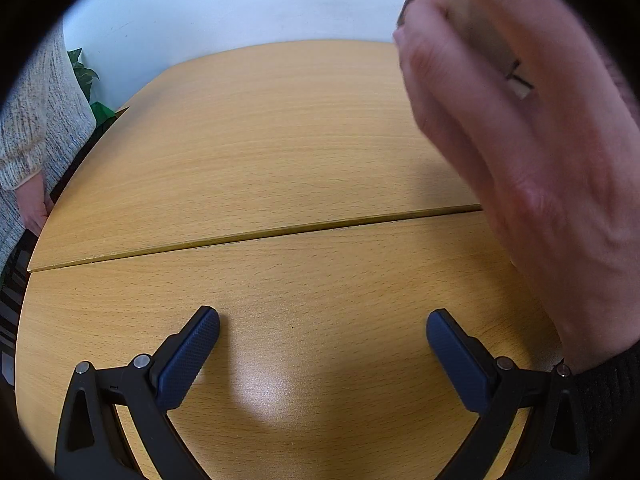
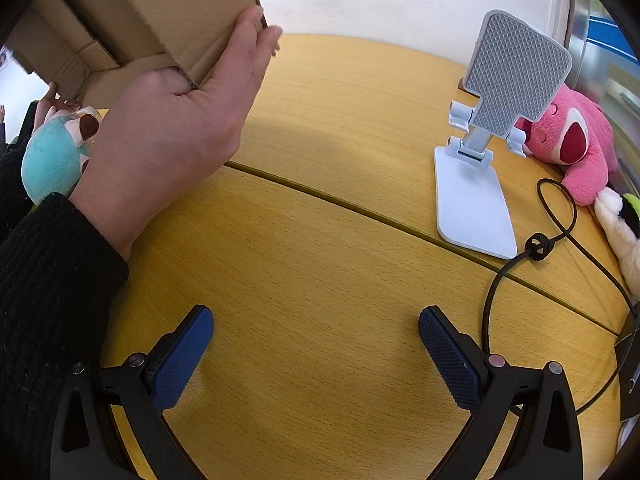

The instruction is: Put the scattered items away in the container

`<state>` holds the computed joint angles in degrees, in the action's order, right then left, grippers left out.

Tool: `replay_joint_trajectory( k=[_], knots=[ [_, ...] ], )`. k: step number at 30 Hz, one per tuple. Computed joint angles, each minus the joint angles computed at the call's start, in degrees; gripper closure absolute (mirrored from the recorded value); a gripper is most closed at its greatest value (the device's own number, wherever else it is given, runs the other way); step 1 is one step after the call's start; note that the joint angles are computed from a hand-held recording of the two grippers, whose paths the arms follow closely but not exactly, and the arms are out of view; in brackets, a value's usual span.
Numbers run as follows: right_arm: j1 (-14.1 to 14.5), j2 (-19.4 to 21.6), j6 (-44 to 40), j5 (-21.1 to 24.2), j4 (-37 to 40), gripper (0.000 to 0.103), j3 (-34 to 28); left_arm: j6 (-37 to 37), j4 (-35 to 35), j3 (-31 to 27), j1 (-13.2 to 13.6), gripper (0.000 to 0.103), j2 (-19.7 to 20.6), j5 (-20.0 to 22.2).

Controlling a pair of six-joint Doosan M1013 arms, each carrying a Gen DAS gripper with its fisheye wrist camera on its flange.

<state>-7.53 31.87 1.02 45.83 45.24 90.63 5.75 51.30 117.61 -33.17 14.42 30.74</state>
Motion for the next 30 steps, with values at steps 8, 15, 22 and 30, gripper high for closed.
replay_joint_trajectory(
  k=[8, 15, 22, 30],
  knots=[
    [0.0, 0.0, -0.2, 0.1, 0.0, 0.000, 0.0, -0.2, 0.1, 0.0, -0.1, 0.000, 0.0, 0.1],
    [-0.1, -0.1, -0.2, 0.1, 0.0, 0.000, 0.1, -0.4, 0.2, 0.0, -0.2, 0.000, 0.1, 0.1],
    [-0.1, -0.1, -0.3, 0.2, 0.0, 0.000, 0.1, -1.1, 0.3, 0.3, -0.9, 0.000, -0.3, 0.6],
    [-0.1, -0.1, -0.4, 0.2, 0.0, 0.000, 0.1, -1.1, 0.3, 0.3, -0.9, 0.000, -0.2, 0.6]
  ],
)
